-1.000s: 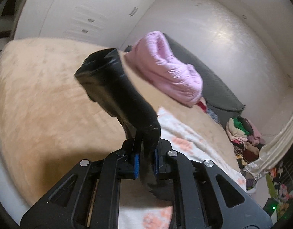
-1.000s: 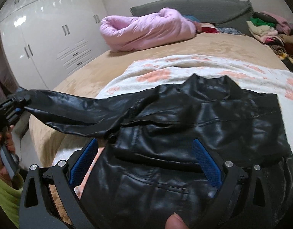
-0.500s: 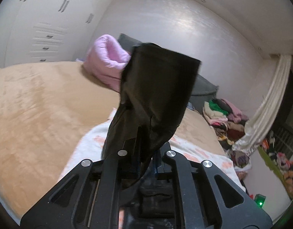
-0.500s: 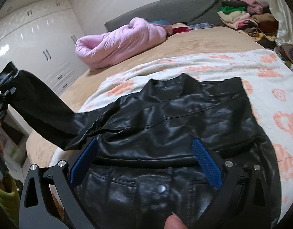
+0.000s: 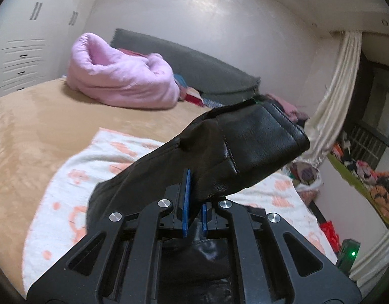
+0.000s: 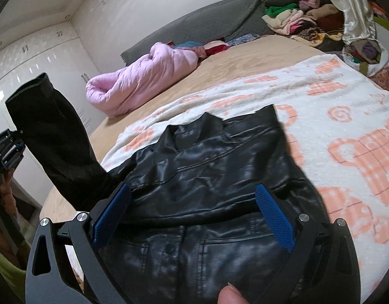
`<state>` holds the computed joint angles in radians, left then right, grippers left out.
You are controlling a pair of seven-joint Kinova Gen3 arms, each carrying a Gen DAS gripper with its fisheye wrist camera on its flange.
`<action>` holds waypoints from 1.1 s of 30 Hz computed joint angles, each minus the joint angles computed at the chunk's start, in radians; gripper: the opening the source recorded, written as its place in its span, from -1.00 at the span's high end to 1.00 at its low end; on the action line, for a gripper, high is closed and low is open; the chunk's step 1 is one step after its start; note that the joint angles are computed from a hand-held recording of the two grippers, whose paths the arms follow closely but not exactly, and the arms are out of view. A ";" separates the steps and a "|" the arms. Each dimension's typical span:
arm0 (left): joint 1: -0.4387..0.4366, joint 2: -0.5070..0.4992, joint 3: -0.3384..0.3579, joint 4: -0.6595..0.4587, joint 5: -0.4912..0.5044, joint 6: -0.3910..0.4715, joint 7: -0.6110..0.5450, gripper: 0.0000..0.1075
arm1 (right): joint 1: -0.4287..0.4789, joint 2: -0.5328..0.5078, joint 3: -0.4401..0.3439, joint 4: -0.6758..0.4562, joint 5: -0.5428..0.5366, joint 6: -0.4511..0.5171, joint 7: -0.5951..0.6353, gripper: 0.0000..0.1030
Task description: Fold large clothes
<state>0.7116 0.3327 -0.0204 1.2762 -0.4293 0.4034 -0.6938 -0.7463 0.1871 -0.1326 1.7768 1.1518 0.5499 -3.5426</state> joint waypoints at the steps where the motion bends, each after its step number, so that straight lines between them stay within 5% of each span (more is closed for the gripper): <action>1: -0.018 0.017 0.029 -0.020 0.021 0.015 -0.030 0.97 | -0.001 -0.009 0.004 0.012 0.010 0.001 -0.021 -0.91; 11: 0.008 0.178 0.091 -0.214 0.131 0.173 -0.190 0.97 | 0.077 -0.088 -0.036 0.147 0.105 0.010 -0.216 -0.91; 23: 0.062 0.345 0.080 -0.395 0.211 0.345 -0.309 0.95 | 0.146 -0.112 -0.062 0.227 0.159 -0.022 -0.360 -0.91; 30: 0.099 0.422 0.066 -0.477 0.207 0.464 -0.378 0.78 | 0.156 -0.090 -0.060 0.201 0.100 -0.045 -0.285 -0.91; 33: 0.130 0.443 0.041 -0.493 0.184 0.508 -0.378 0.50 | 0.156 -0.075 -0.050 0.183 0.067 -0.070 -0.235 -0.91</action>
<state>0.8415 0.7754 0.0206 0.7833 -0.2455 0.9115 -1.0715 -0.5902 0.1117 -0.1827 1.9600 1.2184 0.4802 -3.7772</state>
